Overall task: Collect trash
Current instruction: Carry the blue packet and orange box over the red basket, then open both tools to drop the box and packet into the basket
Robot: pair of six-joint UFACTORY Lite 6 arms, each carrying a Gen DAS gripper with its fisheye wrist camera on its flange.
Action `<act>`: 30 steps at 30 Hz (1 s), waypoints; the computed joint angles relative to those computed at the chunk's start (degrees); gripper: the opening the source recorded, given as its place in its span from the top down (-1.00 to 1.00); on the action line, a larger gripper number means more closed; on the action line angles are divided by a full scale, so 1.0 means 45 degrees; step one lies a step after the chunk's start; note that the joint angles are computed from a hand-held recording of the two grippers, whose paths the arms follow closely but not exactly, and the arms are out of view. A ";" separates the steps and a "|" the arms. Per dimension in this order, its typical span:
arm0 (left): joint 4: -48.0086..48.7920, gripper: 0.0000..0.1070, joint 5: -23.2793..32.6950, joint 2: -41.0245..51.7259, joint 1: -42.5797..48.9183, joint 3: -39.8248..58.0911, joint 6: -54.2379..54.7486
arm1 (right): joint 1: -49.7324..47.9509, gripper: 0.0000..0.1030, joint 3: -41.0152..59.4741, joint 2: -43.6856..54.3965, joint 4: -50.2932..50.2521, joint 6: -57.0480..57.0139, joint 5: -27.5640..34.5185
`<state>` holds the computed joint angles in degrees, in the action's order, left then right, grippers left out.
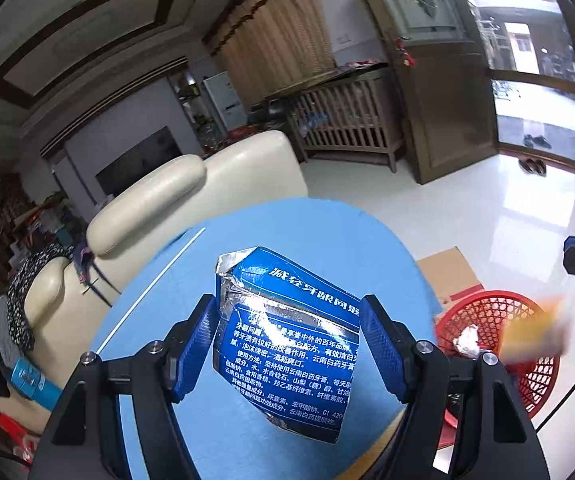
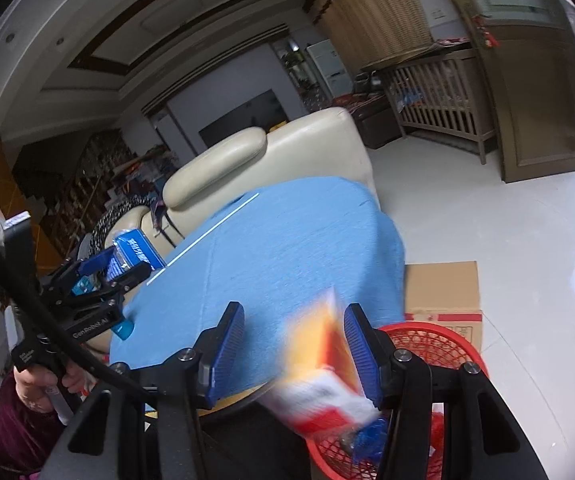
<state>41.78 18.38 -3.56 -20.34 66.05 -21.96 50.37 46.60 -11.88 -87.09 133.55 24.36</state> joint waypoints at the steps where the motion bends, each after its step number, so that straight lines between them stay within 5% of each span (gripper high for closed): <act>1: -0.0023 -0.38 0.0076 0.0194 -0.0195 0.0104 -0.0012 | -0.0027 -0.07 -0.0333 -0.0270 -0.0300 0.0380 0.0004; 9: -0.1092 -0.38 0.0615 0.0983 -0.1298 0.0311 0.0397 | -0.0647 -0.07 -0.2242 -0.1175 -0.1035 0.2089 0.0173; 15: -0.2736 -0.38 0.0838 0.1663 -0.1879 0.0764 0.1652 | -0.0955 -0.07 -0.4414 -0.3717 0.0413 0.1531 0.0860; 30: -0.2184 -0.38 0.1142 0.2402 -0.3179 0.1050 0.1029 | -0.0921 -0.09 -0.5877 -0.6190 0.1680 0.0871 0.1473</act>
<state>31.95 23.53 7.25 -34.65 70.77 -17.33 46.23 20.16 -39.73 -79.53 137.47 30.99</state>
